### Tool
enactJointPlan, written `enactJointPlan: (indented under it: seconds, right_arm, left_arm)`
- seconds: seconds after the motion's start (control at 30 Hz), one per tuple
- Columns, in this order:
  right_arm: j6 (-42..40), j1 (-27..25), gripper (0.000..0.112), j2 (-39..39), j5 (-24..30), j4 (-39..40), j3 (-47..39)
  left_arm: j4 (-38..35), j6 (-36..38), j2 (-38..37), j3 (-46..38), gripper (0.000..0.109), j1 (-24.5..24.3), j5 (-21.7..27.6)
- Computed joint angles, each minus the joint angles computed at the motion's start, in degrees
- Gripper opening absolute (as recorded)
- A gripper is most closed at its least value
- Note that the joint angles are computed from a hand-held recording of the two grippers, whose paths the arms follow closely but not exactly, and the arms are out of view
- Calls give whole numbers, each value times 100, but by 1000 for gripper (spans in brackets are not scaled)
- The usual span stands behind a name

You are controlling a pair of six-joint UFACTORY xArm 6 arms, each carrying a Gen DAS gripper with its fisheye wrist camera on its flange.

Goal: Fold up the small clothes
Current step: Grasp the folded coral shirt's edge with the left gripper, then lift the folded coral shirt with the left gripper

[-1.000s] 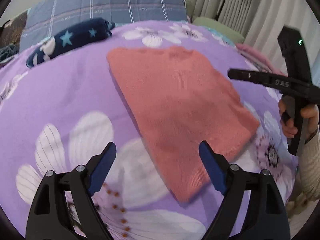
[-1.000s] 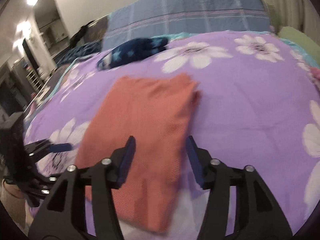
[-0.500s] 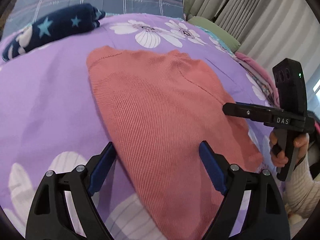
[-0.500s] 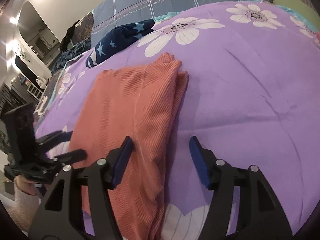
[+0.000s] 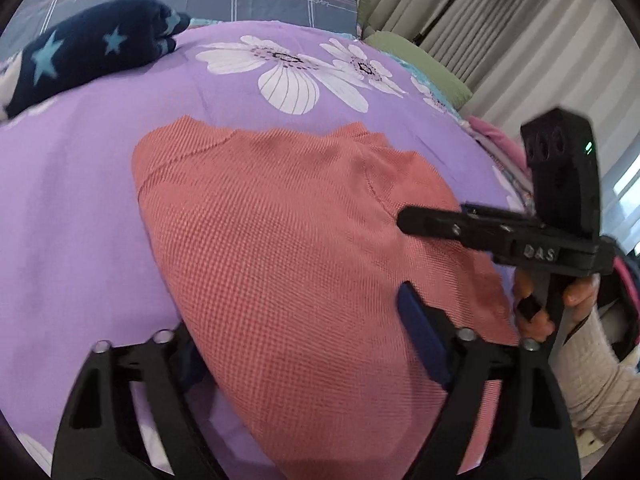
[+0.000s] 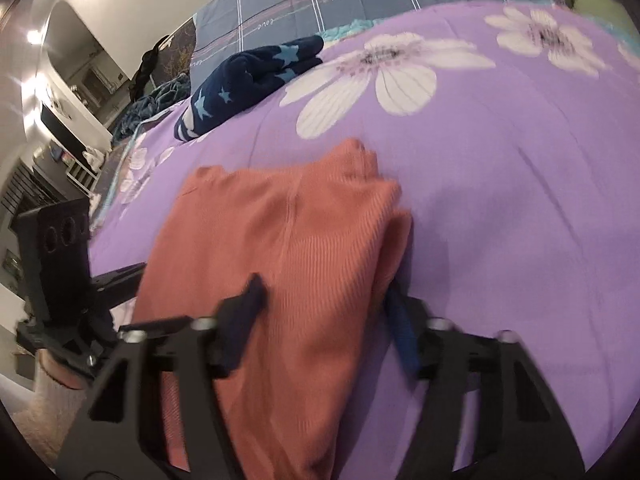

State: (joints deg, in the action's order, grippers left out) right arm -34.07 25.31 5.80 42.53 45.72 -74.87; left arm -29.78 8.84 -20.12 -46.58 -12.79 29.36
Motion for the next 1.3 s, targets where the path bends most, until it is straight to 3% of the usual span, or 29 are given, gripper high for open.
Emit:
enactJointPlan:
  seconds: [0.07, 0.1, 0.3, 0.47, 0.57, 0.73, 1.03, 1.17, 1.3]
  right_arm:
    - [82, 129, 24, -77, -265, -246, 76]
    - [91, 192, 19, -162, -444, -359, 163]
    - [-203, 378, 18, -993, -1256, -208, 811]
    - [-483, 320, 17, -1593, -1634, 62, 1048]
    - [-640, 246, 17, -1842, -1818, 146, 1074]
    - [-416, 133, 17, -1842, -2152, -396, 856]
    - [42, -404, 17, -487, -2157, -762, -1011]
    - [668, -614, 17, 567, -1863, -1159, -2314]
    - [1397, -775, 17, 1786, -1508, -1779, -3807]
  left_arm:
    - [216, -17, -56, 46, 38, -44, -175]
    - [273, -4, -96, 69, 35, -50, -231]
    - [1502, -830, -385, 23, 32, -238, -413]
    - [2061, -1178, -521, -316, 31, -370, -428]
    - [2358, -1386, -439, -642, 31, -465, -446]
    - [3129, -1740, 175, -1580, 31, -623, -281]
    - [3126, -1137, 2076, -4097, 31, -520, -75]
    - [2790, -901, 3029, -5264, 31, -352, 207]
    - [2921, -916, 4060, -6566, 31, -251, 587]
